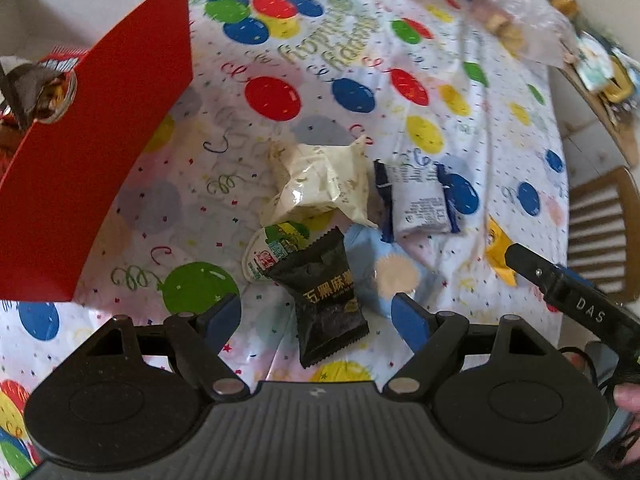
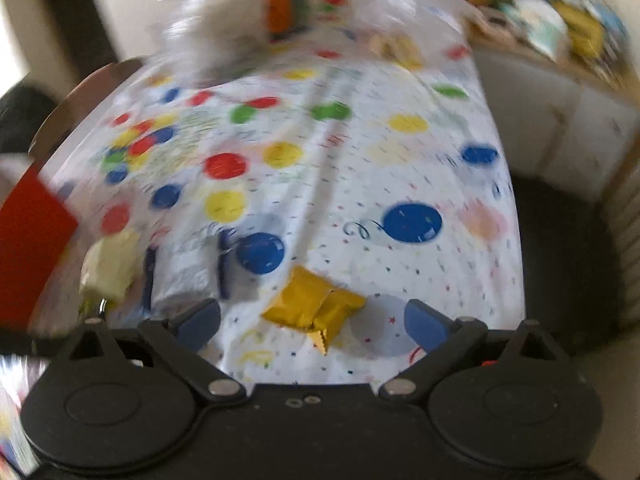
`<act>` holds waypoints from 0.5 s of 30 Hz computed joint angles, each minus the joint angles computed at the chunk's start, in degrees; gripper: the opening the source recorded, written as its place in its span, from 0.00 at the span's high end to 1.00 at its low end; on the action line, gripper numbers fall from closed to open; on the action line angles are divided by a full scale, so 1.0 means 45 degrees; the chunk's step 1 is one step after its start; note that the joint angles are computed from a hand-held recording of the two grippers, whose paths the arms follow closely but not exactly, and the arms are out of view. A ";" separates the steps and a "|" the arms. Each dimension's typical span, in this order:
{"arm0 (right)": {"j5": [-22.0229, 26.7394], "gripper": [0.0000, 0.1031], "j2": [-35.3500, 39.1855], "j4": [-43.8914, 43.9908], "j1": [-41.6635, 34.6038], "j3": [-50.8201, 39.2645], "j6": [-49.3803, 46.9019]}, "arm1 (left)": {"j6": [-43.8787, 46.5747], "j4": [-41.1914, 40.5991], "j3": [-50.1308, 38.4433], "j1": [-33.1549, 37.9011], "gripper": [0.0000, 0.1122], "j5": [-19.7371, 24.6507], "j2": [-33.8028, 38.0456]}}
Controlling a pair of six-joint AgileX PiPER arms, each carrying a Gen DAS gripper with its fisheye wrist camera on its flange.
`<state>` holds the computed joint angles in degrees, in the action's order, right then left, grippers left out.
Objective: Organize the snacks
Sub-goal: 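Grasp the black printed packet with the left tool while the right tool grasps the yellow packet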
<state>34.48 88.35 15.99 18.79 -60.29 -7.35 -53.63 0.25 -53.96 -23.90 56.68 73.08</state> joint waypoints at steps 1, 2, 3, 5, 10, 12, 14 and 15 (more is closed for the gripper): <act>0.0037 0.07 0.0232 -0.0512 0.0183 -0.0166 0.0823 | -0.0185 0.0079 -0.0109 -0.0028 0.27 0.0023 0.0183; 0.0006 0.09 0.0398 -0.1241 0.0443 -0.0273 0.1756 | -0.0385 0.0161 -0.0192 -0.0090 0.27 0.0034 0.0335; -0.0056 0.09 0.0544 -0.1659 0.0616 -0.0331 0.2359 | -0.0589 0.0241 -0.0292 -0.0167 0.27 0.0060 0.0508; 0.0034 0.14 0.0867 -0.2159 0.0799 -0.0545 0.3284 | -0.0918 0.0377 -0.0569 -0.0354 0.27 0.0227 0.0887; 0.0312 0.22 0.1381 -0.3160 0.1083 -0.1124 0.5535 | -0.1614 0.0867 -0.1057 -0.0740 0.27 0.0540 0.1600; 0.0395 0.23 0.1548 -0.3105 0.1133 -0.1363 0.5870 | -0.1699 0.0924 -0.1144 -0.0794 0.27 0.0601 0.1779; 0.0600 0.25 0.1752 -0.3632 0.1380 -0.1635 0.6587 | -0.1856 0.0975 -0.1119 -0.0788 0.28 0.0642 0.1852; 0.0722 0.26 0.1877 -0.3821 0.1496 -0.1771 0.6820 | -0.1916 0.0967 -0.1059 -0.0749 0.28 0.0638 0.1862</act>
<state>37.73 96.79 -1.20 25.53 -68.26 23.34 -62.25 4.60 -58.73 -27.27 59.55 81.46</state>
